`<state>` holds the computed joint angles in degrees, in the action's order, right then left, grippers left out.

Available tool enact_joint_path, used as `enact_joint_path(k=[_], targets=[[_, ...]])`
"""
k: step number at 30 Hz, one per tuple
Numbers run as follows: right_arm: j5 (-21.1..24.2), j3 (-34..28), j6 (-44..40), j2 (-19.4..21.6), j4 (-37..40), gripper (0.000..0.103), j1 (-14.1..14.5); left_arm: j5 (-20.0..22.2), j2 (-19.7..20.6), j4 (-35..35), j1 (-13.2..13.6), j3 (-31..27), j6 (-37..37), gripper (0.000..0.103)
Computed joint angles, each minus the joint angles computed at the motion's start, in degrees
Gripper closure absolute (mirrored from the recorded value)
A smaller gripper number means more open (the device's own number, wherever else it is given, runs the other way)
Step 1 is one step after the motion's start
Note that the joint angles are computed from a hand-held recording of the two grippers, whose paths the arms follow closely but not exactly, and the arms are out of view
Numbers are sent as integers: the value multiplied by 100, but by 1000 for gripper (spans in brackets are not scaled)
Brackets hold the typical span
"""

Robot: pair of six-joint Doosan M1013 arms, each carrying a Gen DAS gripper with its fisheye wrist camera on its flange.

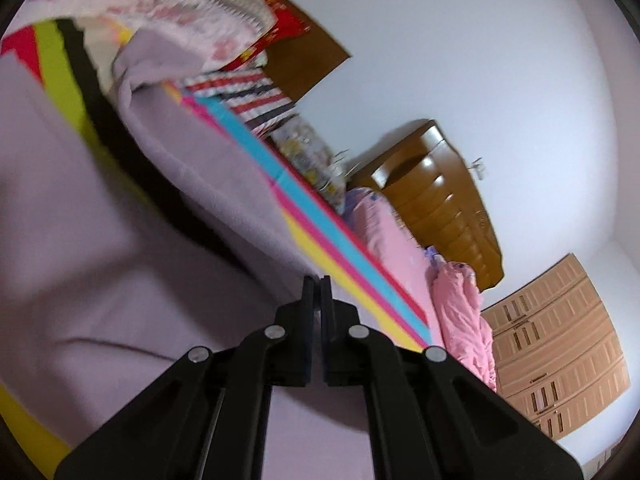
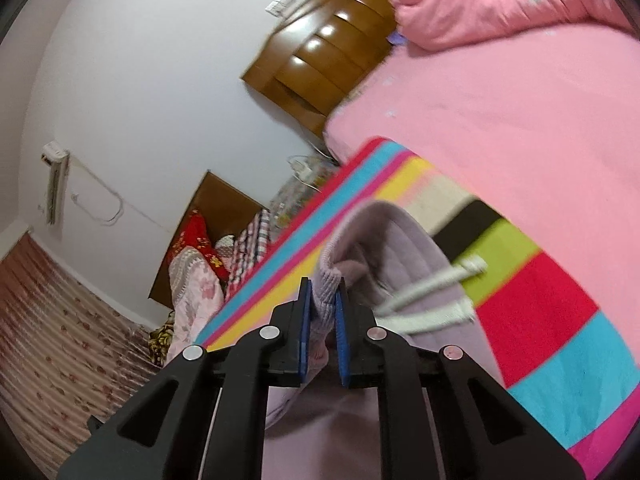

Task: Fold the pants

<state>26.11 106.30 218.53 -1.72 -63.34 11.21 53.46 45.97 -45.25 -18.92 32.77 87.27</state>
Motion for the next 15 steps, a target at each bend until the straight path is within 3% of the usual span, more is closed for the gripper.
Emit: enact_joint_path(k=[5, 10, 12, 15], targets=[[214, -177, -299, -199, -245, 91, 186, -239, -443, -411, 34, 443, 816, 101], [630, 188, -225, -565, -386, 91, 622, -380, -1089, -679, 88, 1513, 1627, 101], [826, 395, -358, -616, -63, 91, 783, -345, -1244, -478, 88, 1941, 1622, 101], [724, 764, -237, -612, 583, 91, 788, 108, -1151, 49, 82, 2117, 1078, 101]])
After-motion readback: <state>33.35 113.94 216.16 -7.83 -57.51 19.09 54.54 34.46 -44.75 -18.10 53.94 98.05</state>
